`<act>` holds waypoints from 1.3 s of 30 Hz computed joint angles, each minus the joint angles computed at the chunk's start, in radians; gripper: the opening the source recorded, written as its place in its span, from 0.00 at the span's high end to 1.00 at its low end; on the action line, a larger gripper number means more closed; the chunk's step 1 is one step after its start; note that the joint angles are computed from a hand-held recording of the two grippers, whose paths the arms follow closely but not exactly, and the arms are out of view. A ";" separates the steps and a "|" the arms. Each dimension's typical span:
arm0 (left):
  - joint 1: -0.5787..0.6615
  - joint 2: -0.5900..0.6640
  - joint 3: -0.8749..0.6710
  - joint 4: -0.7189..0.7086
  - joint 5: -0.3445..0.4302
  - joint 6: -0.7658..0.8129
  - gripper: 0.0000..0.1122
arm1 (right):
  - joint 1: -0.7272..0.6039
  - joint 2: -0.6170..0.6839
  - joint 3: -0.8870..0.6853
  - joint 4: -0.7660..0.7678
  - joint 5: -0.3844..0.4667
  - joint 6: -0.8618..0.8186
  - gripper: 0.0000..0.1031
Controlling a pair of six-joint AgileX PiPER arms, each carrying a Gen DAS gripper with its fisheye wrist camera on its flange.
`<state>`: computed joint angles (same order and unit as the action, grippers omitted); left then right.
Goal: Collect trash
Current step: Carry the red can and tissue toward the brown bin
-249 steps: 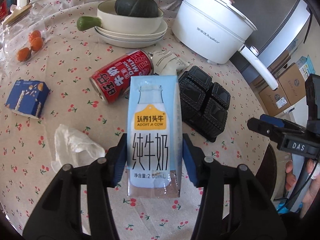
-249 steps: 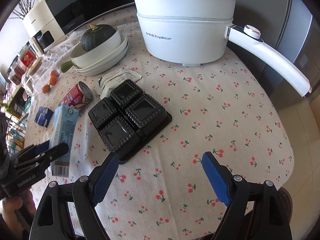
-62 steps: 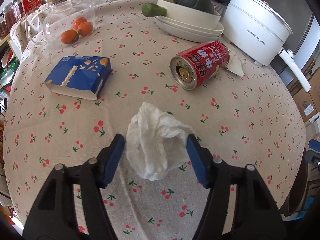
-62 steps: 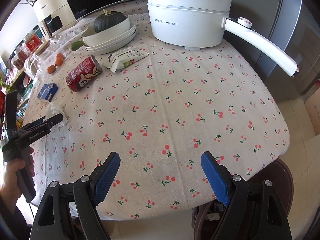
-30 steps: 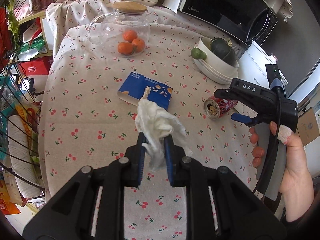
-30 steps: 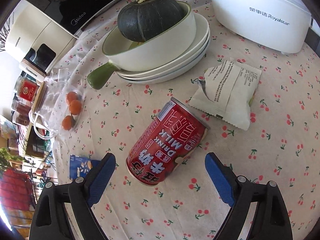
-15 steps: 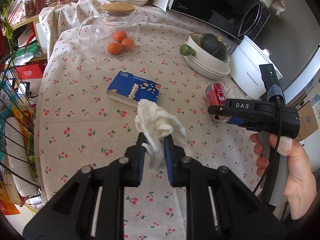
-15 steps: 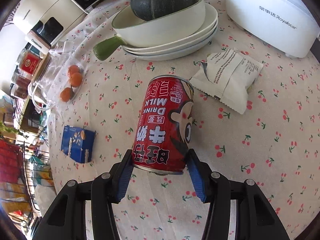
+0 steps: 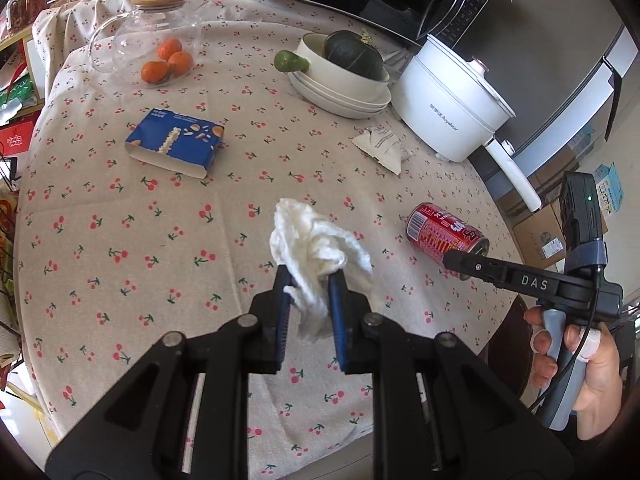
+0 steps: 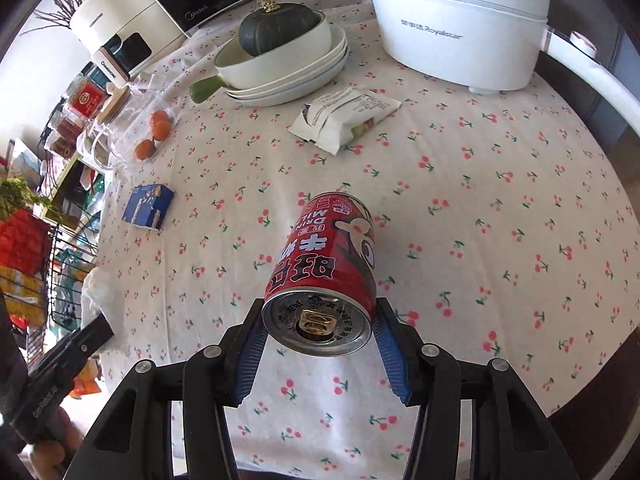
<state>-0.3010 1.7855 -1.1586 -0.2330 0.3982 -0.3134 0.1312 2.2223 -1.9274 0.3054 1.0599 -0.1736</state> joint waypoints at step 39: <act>-0.443 0.459 -0.672 0.182 0.312 -0.115 0.82 | -0.718 -0.295 0.494 0.211 -0.048 -0.544 0.49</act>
<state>-0.7440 2.2446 -1.8303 -0.0509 0.7107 -0.4287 -0.5870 1.9271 -1.4329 0.5169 1.0114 -0.7178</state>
